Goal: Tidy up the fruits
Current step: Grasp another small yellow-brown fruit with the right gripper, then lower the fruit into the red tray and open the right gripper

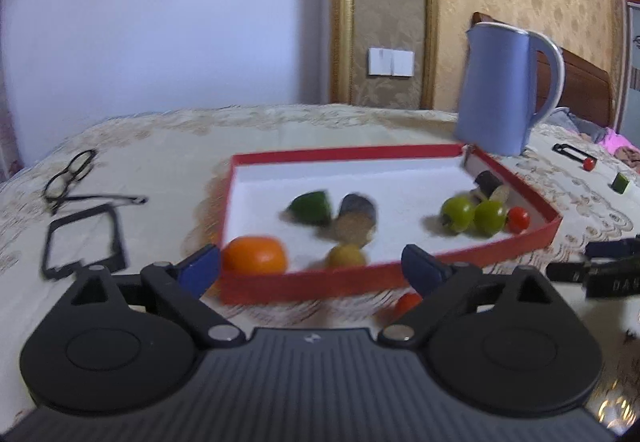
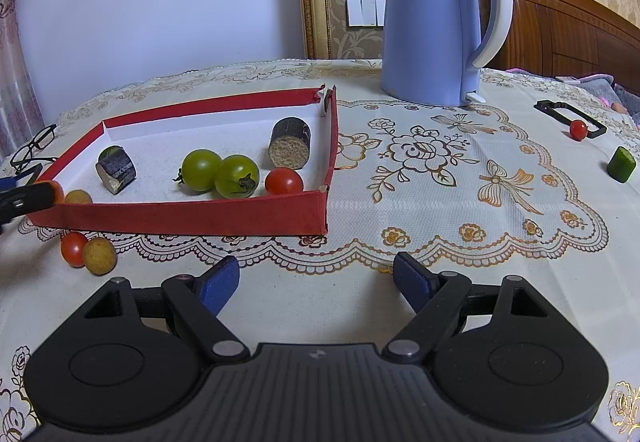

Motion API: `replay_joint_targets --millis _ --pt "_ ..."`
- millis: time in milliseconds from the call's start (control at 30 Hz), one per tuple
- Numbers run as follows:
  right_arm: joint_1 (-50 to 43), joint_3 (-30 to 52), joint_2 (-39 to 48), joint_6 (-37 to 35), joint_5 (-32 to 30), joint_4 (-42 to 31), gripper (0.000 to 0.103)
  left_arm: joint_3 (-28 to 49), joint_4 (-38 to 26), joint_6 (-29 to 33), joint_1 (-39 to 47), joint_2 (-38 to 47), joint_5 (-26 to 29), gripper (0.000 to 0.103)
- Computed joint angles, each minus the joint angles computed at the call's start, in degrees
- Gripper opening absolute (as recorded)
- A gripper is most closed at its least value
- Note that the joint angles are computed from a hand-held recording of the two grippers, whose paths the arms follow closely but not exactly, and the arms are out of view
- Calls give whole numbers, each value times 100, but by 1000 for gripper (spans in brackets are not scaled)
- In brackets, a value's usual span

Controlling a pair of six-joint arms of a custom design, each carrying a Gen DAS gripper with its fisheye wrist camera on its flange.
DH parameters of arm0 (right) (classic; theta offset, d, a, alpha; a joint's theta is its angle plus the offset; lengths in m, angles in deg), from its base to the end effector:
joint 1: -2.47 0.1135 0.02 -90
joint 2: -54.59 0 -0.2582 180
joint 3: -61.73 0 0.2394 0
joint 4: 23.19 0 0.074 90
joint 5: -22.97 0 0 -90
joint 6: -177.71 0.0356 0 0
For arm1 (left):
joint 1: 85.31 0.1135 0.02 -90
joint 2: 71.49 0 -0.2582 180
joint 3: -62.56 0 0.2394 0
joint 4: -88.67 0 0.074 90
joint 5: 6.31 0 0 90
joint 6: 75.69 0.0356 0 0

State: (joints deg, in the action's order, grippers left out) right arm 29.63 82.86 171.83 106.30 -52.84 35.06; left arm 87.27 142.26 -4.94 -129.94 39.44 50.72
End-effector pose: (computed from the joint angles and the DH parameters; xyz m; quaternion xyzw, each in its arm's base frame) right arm 0.1805 0.0828 0.0384 -0.0125 0.8929 0.0673 0.4449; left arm 0.1670 -0.1376 0.0598 0.0519 0.8506 -0.0322 0.5223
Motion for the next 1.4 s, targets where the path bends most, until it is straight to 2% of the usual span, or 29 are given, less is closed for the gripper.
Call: replay_joint_targets --millis 100,233,300,467,633,800,967,1033,1100,1167,1233,1267,1300,1400 --pt "13 5 4 -5 16 -9 84 -228 -3 -150 240 10 229 96" --pt "46 31 -29 -39 78 -107 84 -118 -644 -477 807 -98 879 96" --pt "40 30 -40 -51 72 -116 84 -52 -754 -592 908 -31 936 96" --pt "87 5 -43 -95 97 -74 84 176 -1160 -583 866 -39 732 97" --pt "282 -208 226 -90 -434 659 84 315 -1197 -632 979 45 834 103" --pt "1107 -1 121 -100 -156 394 84 370 -1307 -596 884 66 696 103" --pt "1476 76 -50 -122 -133 392 84 438 -1432 -581 825 84 605 103" --pt "1642 151 -176 -170 -55 259 78 466 -1484 -577 809 86 580 103" --pt "1782 386 -326 -258 32 -203 64 458 -1466 -587 811 83 591 103" --pt "1838 714 -315 -354 34 -661 54 449 -1430 -603 812 91 608 103" --pt "1822 934 -208 -359 -32 -880 44 460 -1452 -594 814 88 603 103" --pt "1806 1033 -163 -379 -74 -992 31 470 -1471 -589 810 88 594 103" --pt "1798 1053 -116 -396 -106 -961 26 473 -1481 -586 809 86 591 103" --pt "1875 945 -43 -433 7 -669 25 467 -1464 -584 818 87 601 103"
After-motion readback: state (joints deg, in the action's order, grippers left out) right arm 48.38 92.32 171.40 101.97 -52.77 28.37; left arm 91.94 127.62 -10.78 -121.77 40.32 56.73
